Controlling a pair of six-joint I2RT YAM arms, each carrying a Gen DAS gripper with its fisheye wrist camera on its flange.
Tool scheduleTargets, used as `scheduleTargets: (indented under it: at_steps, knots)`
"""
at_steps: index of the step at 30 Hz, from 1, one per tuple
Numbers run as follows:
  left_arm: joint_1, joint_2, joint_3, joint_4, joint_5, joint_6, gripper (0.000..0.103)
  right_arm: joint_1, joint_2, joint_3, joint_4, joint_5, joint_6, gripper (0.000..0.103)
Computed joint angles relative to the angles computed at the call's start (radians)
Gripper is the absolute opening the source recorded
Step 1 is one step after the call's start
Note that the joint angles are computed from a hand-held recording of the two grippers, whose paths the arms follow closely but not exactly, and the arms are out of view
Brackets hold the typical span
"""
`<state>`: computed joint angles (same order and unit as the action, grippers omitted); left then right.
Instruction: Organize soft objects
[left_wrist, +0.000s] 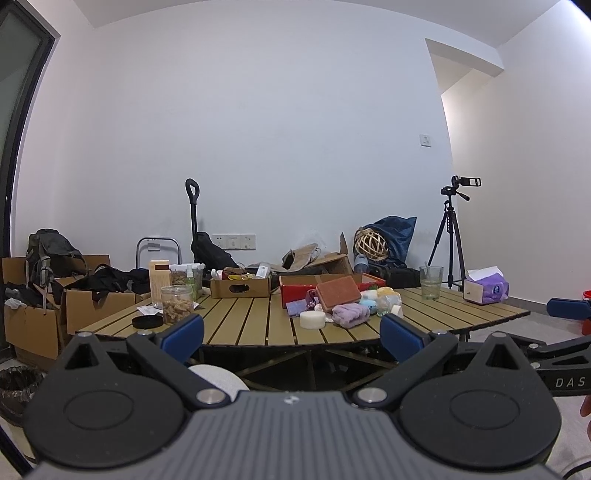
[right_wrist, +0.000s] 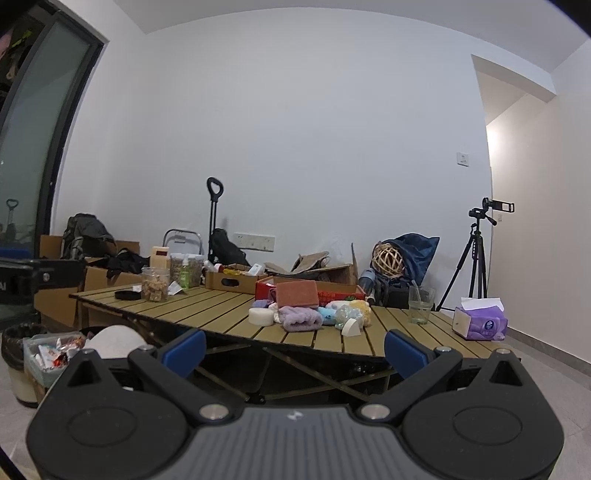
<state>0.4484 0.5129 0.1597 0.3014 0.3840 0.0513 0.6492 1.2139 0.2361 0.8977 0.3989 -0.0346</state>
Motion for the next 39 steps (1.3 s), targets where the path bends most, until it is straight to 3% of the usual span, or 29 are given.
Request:
scheduleTargets:
  at_steps: [10, 22, 28, 34, 39]
  knots:
    - [-0.084, 0.508, 0.126, 0.286, -0.077, 0.01, 0.103, -0.133, 0.266, 0.189, 0.007, -0.087, 0.044, 0.103]
    - [-0.173, 1.011, 0.397, 0.454, -0.163, 0.055, 0.103, -0.266, 0.589, 0.543, -0.06, -0.171, 0.064, 0.103]
    - [-0.229, 1.288, 0.687, 0.356, -0.193, 0.048, 0.103, -0.312, 0.805, 0.878, -0.182, -0.215, 0.058, 0.103]
    - [-0.262, 1.521, 1.052, 0.266, -0.179, 0.009, 0.102, -0.363, 1.052, 1.338, -0.414, -0.302, 0.08, 0.103]
    - [-0.29, 1.761, 1.539, -0.012, -0.16, -0.014, 0.089, -0.413, 1.3, 1.786, -0.519, -0.415, 0.185, 0.103]
